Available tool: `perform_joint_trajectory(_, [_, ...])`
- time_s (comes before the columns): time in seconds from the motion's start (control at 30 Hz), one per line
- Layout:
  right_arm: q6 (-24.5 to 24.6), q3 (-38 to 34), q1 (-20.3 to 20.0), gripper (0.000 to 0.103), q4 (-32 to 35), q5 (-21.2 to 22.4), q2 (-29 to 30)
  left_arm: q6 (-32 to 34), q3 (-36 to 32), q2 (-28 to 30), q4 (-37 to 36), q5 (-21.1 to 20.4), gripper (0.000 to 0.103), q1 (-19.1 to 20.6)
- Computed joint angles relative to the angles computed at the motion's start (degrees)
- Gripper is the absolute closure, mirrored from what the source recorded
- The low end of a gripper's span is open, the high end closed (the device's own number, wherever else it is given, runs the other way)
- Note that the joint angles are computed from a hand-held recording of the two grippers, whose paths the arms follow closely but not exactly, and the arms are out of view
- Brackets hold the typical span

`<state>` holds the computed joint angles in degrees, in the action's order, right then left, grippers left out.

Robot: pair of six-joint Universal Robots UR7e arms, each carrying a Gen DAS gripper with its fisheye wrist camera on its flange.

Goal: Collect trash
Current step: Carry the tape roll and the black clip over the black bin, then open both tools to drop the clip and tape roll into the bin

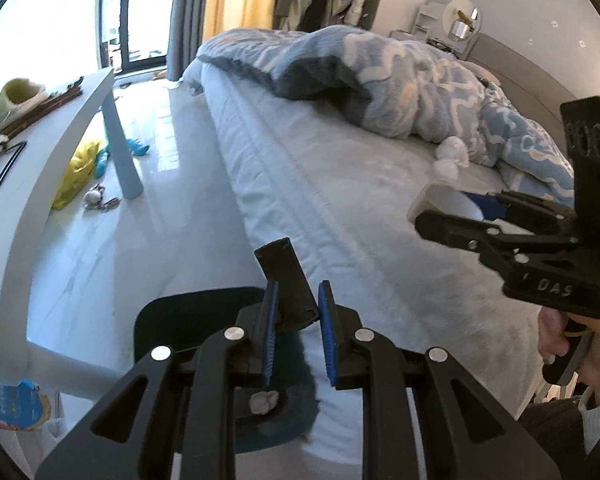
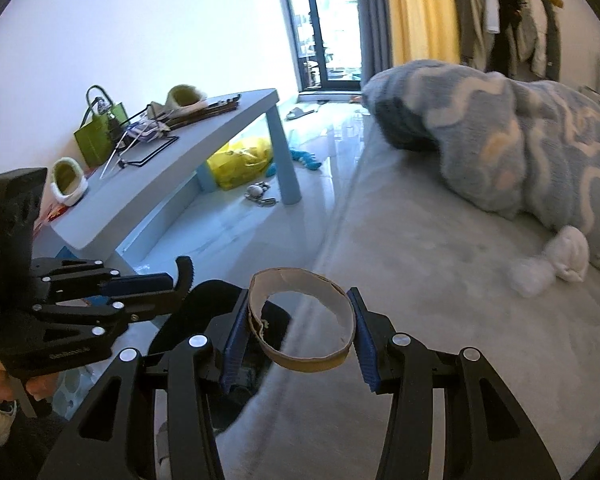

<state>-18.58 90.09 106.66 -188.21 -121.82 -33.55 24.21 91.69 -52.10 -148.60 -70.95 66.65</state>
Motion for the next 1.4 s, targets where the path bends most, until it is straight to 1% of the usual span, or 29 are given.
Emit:
perform_joint_trajectory(0.33, [0.4, -7.6, 1.2, 0.055, 5.2, 1.1, 5.6, -0.6, -3.8, 0.5, 6.2, 2.7, 0.081, 3.8])
perform_joint_trajectory(0.53, [0.8, -11.9, 1.5, 0.055, 8.6, 1.7, 8.7, -2.0, -6.9, 1.7, 14.2, 5.6, 0.081, 5.9])
perform_joint_trajectory(0.67, [1.5, -14.4, 1.7, 0.055, 10.8, 1.7, 10.5, -3.3, -8.7, 2.2, 18.6, 6.3, 0.081, 7.1])
perform_joint_trajectory(0.83, [4.2, -17.6, 1.5, 0.055, 14.9, 1.7, 12.6, -3.4, -10.2, 2.4, 24.1, 7.0, 0.081, 8.2])
perform_joint_trajectory(0.9, [5.3, -19.0, 1.4, 0.055, 16.8, 1.3, 13.5, -3.6, -10.6, 2.5, 25.8, 7.0, 0.077, 8.5])
perform_joint_trajectory(0.93, [5.8, -19.8, 1.4, 0.055, 17.8, 1.0, 14.0, -3.8, -10.9, 2.5, 26.6, 6.9, 0.066, 8.7])
perform_joint_trajectory(0.97, [6.2, -20.5, 1.4, 0.055, 18.5, 0.8, 14.5, -4.0, -11.3, 2.6, 27.5, 6.6, 0.052, 8.8])
perform_joint_trajectory(1.0, [6.9, -21.1, 1.2, 0.055, 19.4, 0.9, 14.9, -4.2, -11.5, 2.5, 28.1, 6.3, 0.048, 9.0])
perform_joint_trajectory(1.07, [8.2, -22.3, 1.0, 0.055, 21.2, 1.0, 15.7, -3.9, -11.4, 2.3, 28.0, 6.4, 0.045, 9.1])
perform_joint_trajectory(1.2, [10.2, -25.2, 0.7, 0.055, 25.8, -0.7, 17.7, -3.4, -11.2, 1.6, 25.9, 5.5, 0.043, 9.3])
perform_joint_trajectory(1.4, [12.1, -28.2, 0.1, 0.055, 31.3, -1.7, 19.9, -2.1, -10.1, -0.1, 19.3, 3.9, 0.039, 9.3])
